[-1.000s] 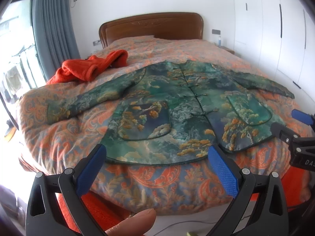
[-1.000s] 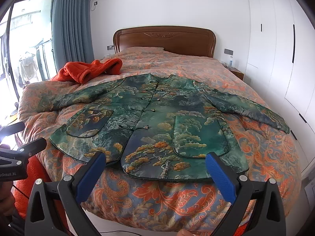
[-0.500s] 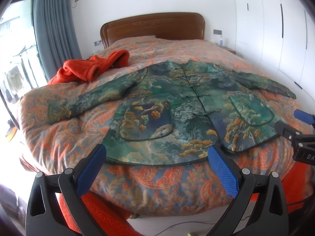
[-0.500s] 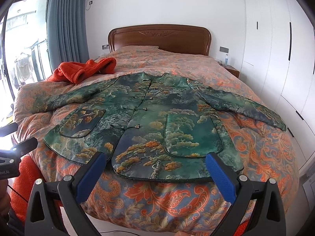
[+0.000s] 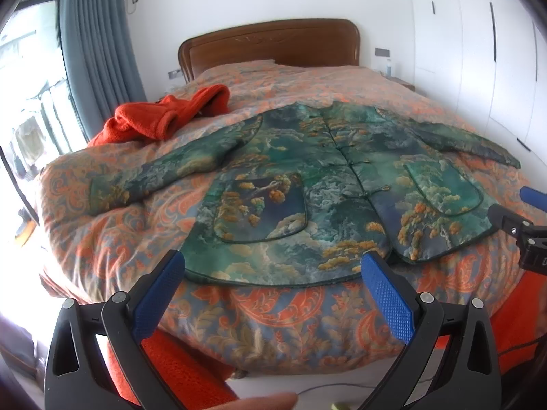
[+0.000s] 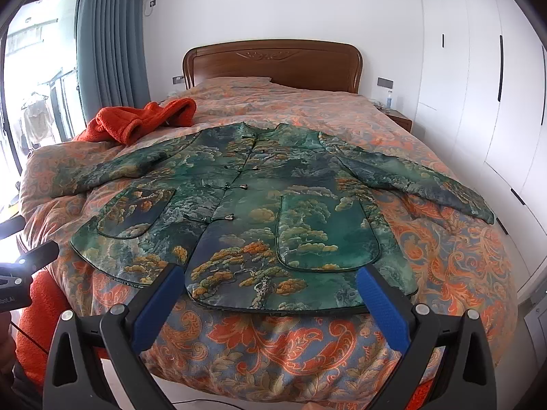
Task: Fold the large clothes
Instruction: 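Move both tools closer to the hem of the green brocade jacket, then grasp the jacket sleeve with the right tool and lift it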
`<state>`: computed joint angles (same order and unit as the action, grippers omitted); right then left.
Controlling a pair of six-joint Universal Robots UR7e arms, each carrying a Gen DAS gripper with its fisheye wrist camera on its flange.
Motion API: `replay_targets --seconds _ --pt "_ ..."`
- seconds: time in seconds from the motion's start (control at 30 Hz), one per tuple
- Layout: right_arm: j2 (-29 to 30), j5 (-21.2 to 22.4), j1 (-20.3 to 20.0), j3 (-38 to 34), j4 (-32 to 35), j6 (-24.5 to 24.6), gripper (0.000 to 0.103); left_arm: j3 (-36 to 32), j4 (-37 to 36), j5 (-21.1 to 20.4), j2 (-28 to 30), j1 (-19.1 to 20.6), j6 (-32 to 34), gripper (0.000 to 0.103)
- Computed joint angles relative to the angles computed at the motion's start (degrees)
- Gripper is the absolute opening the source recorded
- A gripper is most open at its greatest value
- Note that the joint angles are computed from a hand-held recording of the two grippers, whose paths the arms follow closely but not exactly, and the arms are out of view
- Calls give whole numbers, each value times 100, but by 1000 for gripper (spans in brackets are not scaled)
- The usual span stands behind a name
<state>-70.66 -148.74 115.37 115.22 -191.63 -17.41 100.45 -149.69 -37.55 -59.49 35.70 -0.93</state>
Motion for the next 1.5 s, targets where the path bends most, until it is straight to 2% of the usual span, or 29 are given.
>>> replay_targets --seconds 0.2,0.37,0.5,0.57,0.63,0.7,0.77,0.83,0.93,1.0,1.1,1.13,1.17,1.2,1.23,1.27,1.33,1.37,1.43,1.5 --pt "-155 55 -96 2 348 208 103 88 -305 124 -4 -38 194 103" --pt "-394 -110 -281 -121 564 224 103 5 -137 -12 -13 11 93 103" --pt "-1027 205 -858 -95 917 611 103 -86 -46 2 54 -12 53 103" --pt "-1446 648 -1309 -58 1161 870 103 -108 -54 -18 73 -40 65 103" --pt "-1888 1273 -1948 -59 1283 1111 103 -124 -77 26 115 -80 101 103" --pt "-2249 1927 -2619 -159 1496 1582 103 -159 -24 58 170 -116 108 103" --pt "-2591 2994 -3463 -277 1578 2278 103 -202 75 56 203 -135 65 103" --pt "-2697 3756 -4129 -461 1555 2931 103 -258 197 19 225 -138 1 103" --pt "-2542 4266 -4757 -887 1554 3644 102 -361 378 -34 266 -145 -131 103" --pt "-2333 4108 -4901 -1162 1511 3920 94 -405 446 -41 278 -150 -191 103" --pt "-2019 3979 -5010 -1509 1387 4153 71 -435 501 9 293 -155 -255 103" --pt "-1950 4022 -5034 -1584 1370 4182 53 -445 535 25 299 -149 -281 103" --pt "-1839 3968 -4996 -1716 1426 4196 31 -454 583 34 303 -138 -317 103" --pt "-1750 3844 -4923 -1836 1465 4127 22 -461 627 31 305 -125 -351 103" --pt "-1686 3701 -4856 -1936 1442 4003 17 -472 684 15 306 -108 -395 103" --pt "-1531 3319 -4594 -2066 1225 3658 13 -486 749 -18 309 -85 -446 103" --pt "-1281 2898 -4130 -2321 916 2827 11 -518 869 -114 320 -37 -538 103" --pt "-1207 2829 -3994 -2428 847 2500 11 -557 959 -201 337 -2 -596 103" --pt "-884 2646 -3438 -2782 663 1588 11 -624 1083 -362 359 47 -670 103" --pt "-589 2667 -2999 -3056 645 993 11 -651 1095 -484 366 68 -693 103"
